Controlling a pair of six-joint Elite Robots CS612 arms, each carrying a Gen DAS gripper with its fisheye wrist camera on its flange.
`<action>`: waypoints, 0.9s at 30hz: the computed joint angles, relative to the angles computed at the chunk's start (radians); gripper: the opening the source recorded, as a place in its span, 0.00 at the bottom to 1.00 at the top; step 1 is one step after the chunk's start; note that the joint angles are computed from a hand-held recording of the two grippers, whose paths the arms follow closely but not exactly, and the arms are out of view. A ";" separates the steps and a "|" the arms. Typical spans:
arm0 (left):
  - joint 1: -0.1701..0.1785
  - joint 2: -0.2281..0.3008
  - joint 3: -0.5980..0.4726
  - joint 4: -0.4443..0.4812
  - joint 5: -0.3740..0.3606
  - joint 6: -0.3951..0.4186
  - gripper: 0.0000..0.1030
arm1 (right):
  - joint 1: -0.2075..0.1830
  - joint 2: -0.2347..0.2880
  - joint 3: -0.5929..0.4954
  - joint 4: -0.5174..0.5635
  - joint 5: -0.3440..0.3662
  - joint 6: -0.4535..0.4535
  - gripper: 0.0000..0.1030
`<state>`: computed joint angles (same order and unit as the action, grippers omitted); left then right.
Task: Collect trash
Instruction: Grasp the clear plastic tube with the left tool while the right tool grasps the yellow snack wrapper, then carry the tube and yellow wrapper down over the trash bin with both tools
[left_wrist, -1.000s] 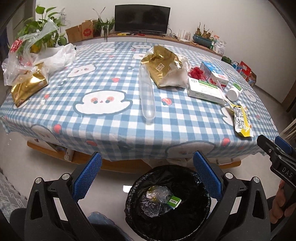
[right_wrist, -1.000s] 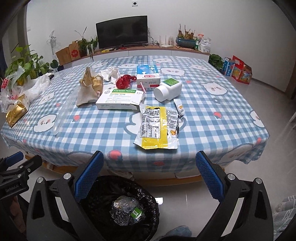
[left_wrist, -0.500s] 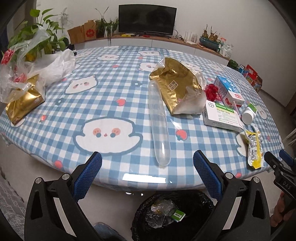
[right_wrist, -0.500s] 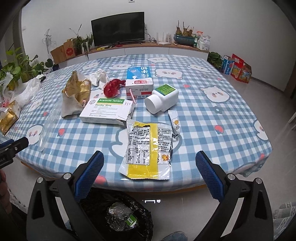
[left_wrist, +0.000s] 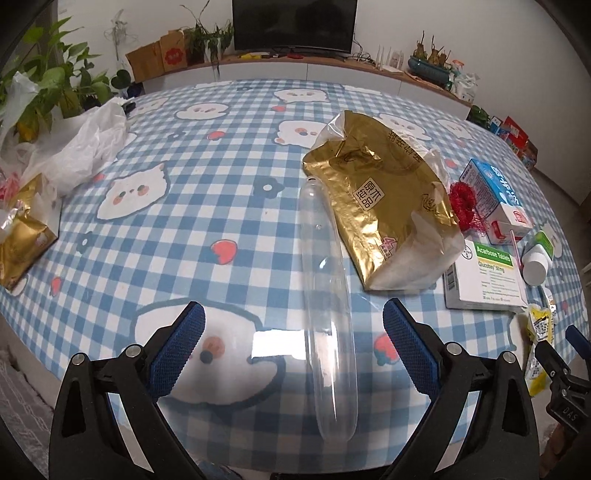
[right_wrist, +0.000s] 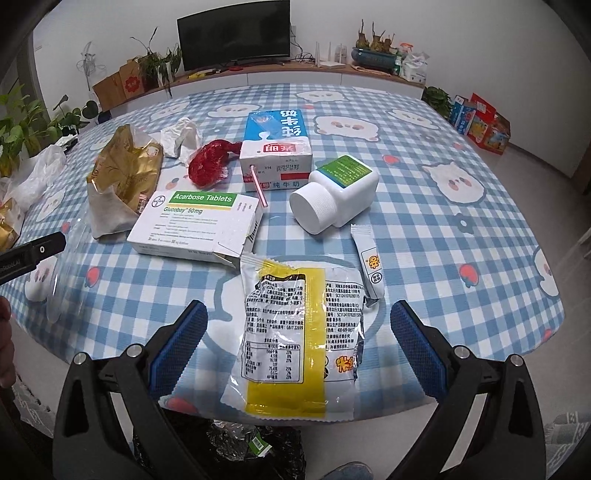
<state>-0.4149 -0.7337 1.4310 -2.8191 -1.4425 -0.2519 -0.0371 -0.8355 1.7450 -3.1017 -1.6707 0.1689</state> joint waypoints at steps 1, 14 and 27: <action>-0.001 0.007 -0.011 0.010 0.004 0.007 0.89 | -0.002 0.002 -0.004 0.010 0.001 0.004 0.91; -0.001 0.047 -0.082 0.112 -0.022 0.007 0.52 | -0.013 0.014 -0.020 0.068 0.042 0.009 0.67; 0.005 0.038 -0.070 0.109 -0.006 -0.014 0.24 | -0.018 0.007 -0.016 0.068 0.055 0.028 0.41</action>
